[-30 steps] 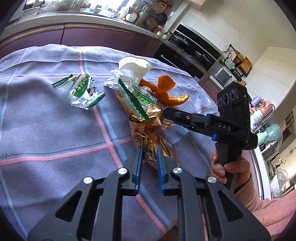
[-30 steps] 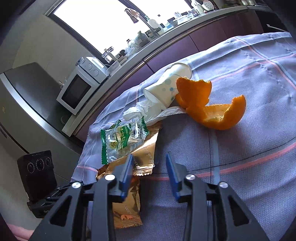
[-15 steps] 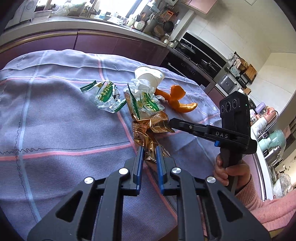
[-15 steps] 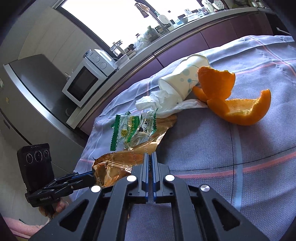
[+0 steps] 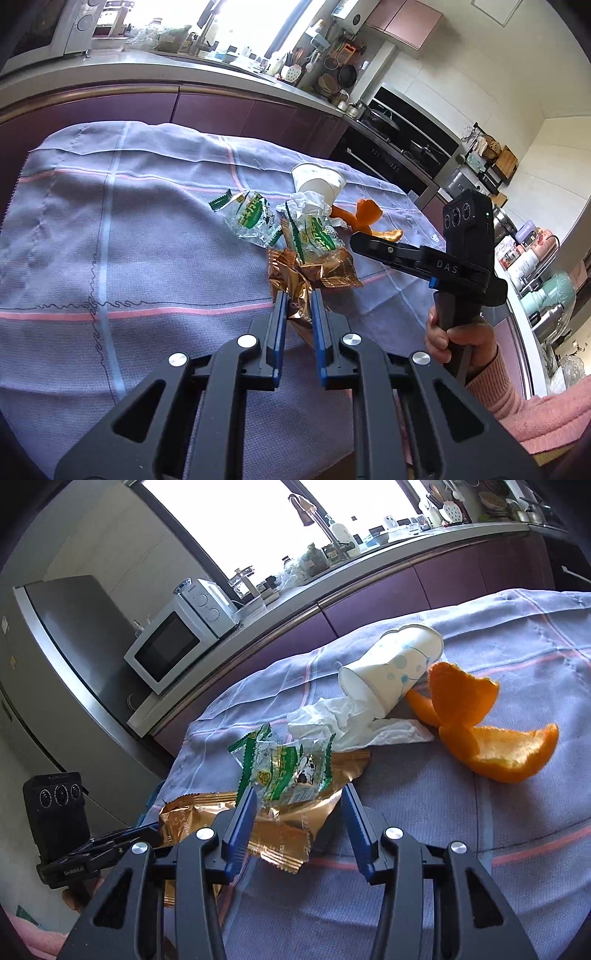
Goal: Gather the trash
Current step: 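Carry both wrappers to the teal bin and open both tools over it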
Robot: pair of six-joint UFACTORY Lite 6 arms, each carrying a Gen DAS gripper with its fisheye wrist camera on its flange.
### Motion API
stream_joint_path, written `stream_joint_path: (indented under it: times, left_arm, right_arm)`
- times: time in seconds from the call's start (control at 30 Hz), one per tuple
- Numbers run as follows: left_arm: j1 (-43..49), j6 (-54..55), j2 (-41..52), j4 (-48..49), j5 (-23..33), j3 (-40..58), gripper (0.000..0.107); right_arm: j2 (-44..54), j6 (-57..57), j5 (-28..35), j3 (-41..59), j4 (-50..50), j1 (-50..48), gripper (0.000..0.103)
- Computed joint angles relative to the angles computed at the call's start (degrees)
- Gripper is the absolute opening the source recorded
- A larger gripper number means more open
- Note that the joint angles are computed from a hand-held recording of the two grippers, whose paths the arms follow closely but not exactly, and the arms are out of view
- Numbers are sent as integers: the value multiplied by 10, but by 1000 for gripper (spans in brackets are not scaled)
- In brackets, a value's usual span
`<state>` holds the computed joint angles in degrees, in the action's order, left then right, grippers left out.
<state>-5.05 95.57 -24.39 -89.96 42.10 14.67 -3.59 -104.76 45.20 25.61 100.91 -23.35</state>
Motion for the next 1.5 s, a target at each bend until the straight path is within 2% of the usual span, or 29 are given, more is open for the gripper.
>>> stream_joint_path:
  times: [0.13, 0.23, 0.3, 0.33, 0.43, 0.63, 0.77, 0.87, 1.03, 1.13, 1.27, 1.5]
  left_arm:
    - [50, -24, -31, 43, 25, -5, 14]
    - [88, -35, -49, 72, 42, -6, 14]
    - [119, -41, -60, 93, 61, -8, 14]
    - [129, -44, -68, 100, 67, -11, 14]
    - [175, -42, -72, 124, 95, -6, 14]
    - [286, -21, -64, 170, 160, 11, 14]
    - [392, -1, -64, 207, 223, 28, 14]
    - [489, 23, -46, 233, 276, 56, 14]
    - [648, 72, 21, 266, 341, 126, 14]
    - [720, 97, 83, 275, 348, 179, 14]
    - [779, 117, 165, 275, 328, 247, 14]
    - [810, 131, 323, 261, 251, 366, 14]
  right_arm:
    - [76, -4, -25, 66, 22, 36, 47]
    - [98, -5, -51, 91, 34, 66, 46]
    - [106, 1, -43, 98, 25, 66, 34]
    - [106, 4, -38, 97, 19, 63, 22]
    - [85, 0, -34, 80, 19, 63, 17]
    - [-3, 37, -26, 47, -1, 74, 15]
    - [-49, 75, -43, 55, -7, 132, 15]
    - [-42, 85, -68, 87, 7, 208, 15]
    - [40, 89, -122, 187, 44, 348, 15]
    - [121, 106, -146, 280, 44, 419, 15]
    - [237, 174, -170, 424, -9, 489, 15]
    - [415, 378, -207, 671, -204, 574, 15]
